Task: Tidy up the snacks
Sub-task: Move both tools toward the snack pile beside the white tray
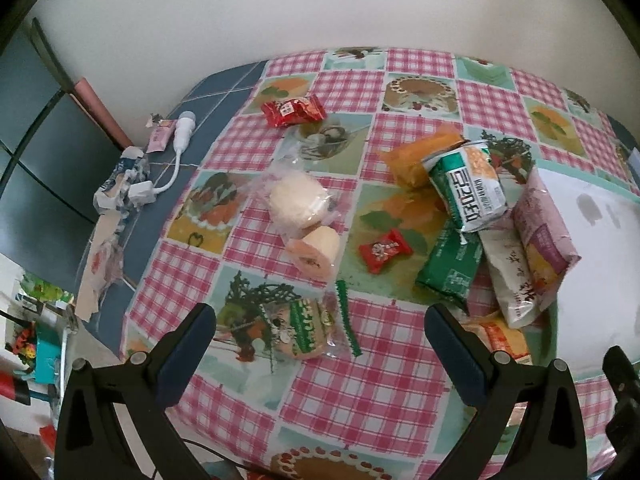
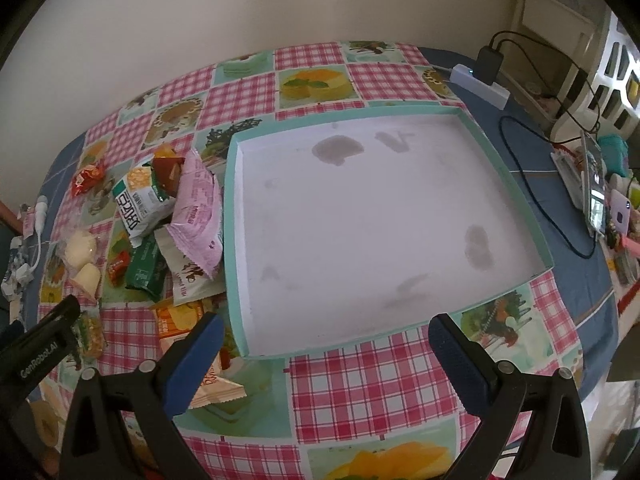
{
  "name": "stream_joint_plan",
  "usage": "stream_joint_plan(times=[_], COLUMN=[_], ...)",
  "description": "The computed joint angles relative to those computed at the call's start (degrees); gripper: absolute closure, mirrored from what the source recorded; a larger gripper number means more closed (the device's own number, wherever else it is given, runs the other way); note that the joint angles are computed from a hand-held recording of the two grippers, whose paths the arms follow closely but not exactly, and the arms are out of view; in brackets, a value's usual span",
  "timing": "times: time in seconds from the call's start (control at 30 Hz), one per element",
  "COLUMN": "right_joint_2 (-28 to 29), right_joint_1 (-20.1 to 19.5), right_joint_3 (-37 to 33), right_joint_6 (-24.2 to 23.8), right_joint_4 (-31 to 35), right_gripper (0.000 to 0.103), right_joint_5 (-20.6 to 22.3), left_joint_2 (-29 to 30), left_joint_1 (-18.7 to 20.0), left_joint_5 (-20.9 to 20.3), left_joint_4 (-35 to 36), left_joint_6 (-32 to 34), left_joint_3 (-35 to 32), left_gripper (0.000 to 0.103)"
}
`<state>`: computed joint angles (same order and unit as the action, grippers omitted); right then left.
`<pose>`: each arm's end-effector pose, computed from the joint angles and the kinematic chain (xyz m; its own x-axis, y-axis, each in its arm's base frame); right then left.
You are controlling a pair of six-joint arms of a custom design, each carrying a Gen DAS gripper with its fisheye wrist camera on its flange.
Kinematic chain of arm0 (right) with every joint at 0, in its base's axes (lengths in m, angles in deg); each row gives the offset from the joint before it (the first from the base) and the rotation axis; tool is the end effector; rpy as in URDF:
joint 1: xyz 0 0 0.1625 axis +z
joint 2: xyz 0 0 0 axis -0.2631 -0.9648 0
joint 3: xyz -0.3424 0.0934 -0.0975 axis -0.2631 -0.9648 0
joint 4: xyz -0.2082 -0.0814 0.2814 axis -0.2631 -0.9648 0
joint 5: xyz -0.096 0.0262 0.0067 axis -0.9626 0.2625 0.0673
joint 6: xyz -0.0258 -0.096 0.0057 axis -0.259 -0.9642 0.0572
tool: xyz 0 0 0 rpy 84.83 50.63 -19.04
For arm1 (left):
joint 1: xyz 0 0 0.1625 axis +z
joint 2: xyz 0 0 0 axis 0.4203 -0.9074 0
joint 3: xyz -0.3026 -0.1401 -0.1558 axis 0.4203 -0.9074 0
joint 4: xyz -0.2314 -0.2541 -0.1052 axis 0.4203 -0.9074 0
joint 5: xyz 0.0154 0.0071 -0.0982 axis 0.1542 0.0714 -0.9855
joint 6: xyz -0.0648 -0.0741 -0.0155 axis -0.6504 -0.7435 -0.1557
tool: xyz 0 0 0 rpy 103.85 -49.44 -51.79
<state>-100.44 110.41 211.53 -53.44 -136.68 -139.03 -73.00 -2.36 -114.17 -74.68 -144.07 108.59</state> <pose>0.0932 -0.3436 0.2490 -0.7009 0.1280 0.7017 -0.2073 0.9048 -0.3720 -0.3181 -0.3484 0.0429 -0.4829 -0.3082 -0.8197 0.1939 0.8752 -0.4433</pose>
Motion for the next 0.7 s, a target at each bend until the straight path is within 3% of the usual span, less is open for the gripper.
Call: stream_joint_plan(times=[0.7], right_joint_2=[2.66], right_joint_1=[0.86], right_joint_3=[-0.17], right_joint_6=[-1.11], right_joint_4=[-2.17], right_gripper=[0.0], right_joint_5=[-3.48], left_joint_2=[-3.16], left_joint_1=[0.91], left_joint_5=[2.18], left_joint_4=[-3.29], left_joint_6=[-1.75], left_joint_3=[4.66], left_gripper=[0.0])
